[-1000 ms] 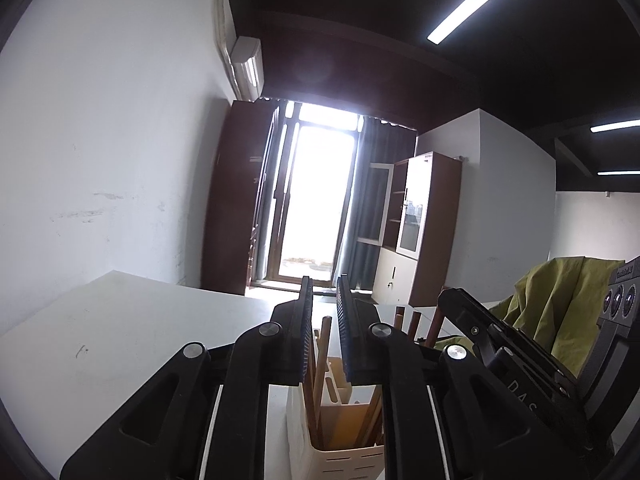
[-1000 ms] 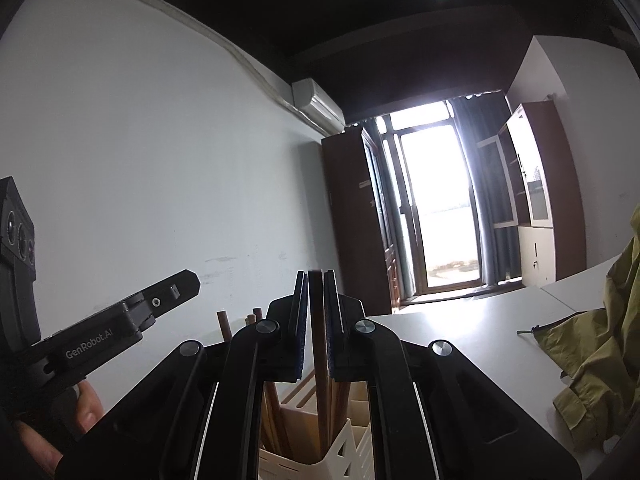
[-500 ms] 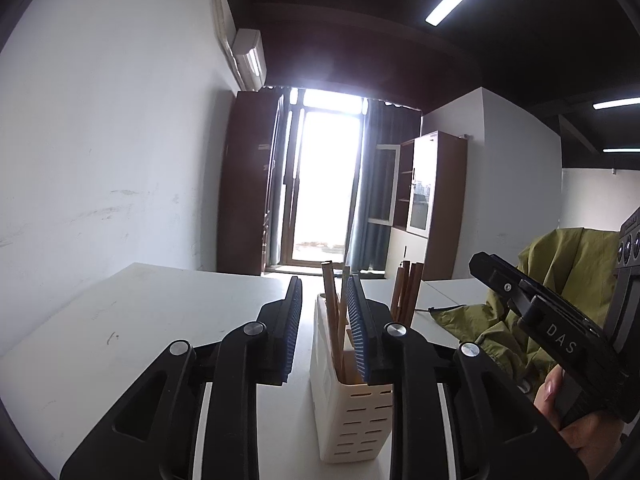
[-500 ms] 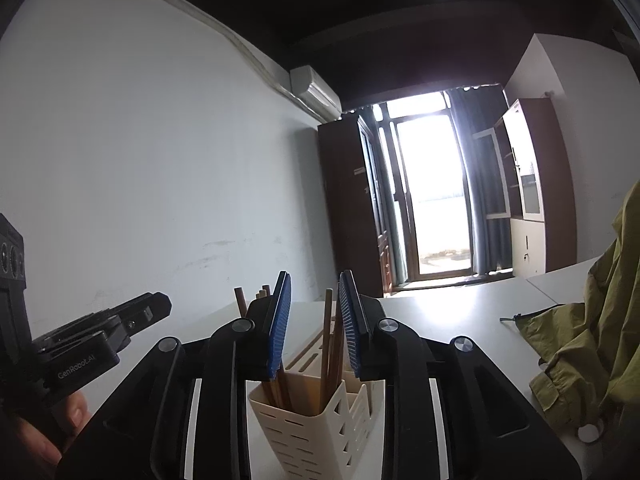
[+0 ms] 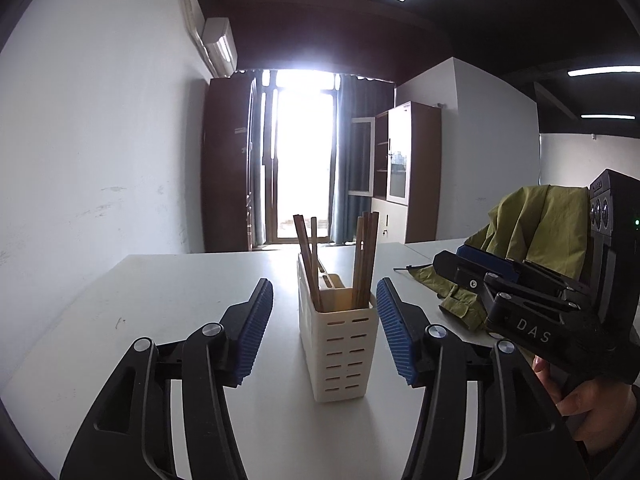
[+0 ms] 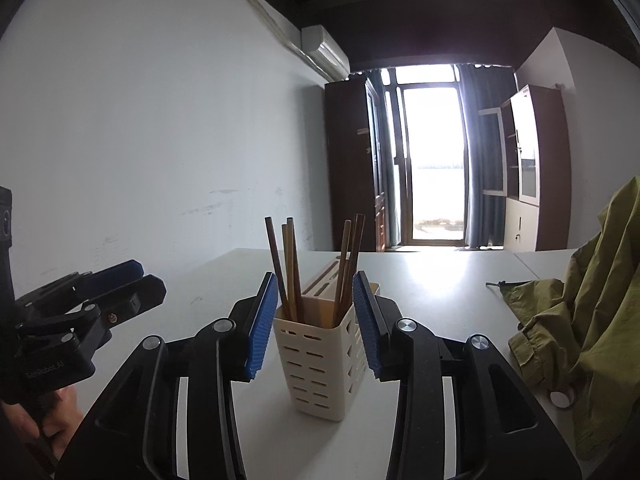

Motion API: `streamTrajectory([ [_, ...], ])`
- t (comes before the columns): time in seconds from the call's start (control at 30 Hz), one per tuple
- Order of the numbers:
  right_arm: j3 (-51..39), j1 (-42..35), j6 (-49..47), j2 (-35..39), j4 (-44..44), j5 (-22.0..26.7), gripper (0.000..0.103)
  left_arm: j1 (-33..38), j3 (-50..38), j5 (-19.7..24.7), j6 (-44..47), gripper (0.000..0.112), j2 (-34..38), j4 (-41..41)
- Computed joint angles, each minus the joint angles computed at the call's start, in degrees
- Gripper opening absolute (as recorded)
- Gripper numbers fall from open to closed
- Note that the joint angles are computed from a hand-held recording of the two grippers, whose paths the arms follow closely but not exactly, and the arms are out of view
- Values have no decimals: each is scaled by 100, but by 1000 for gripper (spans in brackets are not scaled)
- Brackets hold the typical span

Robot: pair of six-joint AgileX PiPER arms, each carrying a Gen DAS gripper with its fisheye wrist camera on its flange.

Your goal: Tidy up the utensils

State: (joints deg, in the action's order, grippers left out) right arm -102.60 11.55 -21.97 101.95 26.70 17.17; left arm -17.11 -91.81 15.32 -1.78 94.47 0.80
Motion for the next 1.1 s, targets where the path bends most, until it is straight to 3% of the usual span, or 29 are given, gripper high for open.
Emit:
streamTrajectory([
  [0.13,525,-54,62,-278,-3,-6,46,40,154,230,682,64,-71,-623],
  [0.27,905,-153,-22,-422,131,146,52,38,686,41,593,76,-234,-482],
  [0.4,1300,-271,-696,-583,939,147,60,128,826,332,598,80,-232,-668],
  [0.47,1544,-290,-1240,-684,1467,84,69,156,1088,153,550,88,-338,-650],
  [0.57,1821,-245,-1714,-813,1817,18,76,147,1640,-351,-122,97,-560,75],
  [0.63,1960,-248,-2067,-871,2075,12,80,198,1870,-548,-132,97,-603,76],
  [0.73,2028,-262,-2413,-865,2374,20,84,268,1838,-395,119,97,-494,-171],
  [0.8,2060,-281,-2750,-845,2693,25,87,222,1802,-310,-322,97,-451,361],
  [0.93,2163,-175,-2789,-876,2532,-178,90,277,1815,-201,73,97,-500,-93],
  [1.1,2162,-132,-2633,-833,2333,-154,93,275,1833,-109,-136,97,-568,165],
])
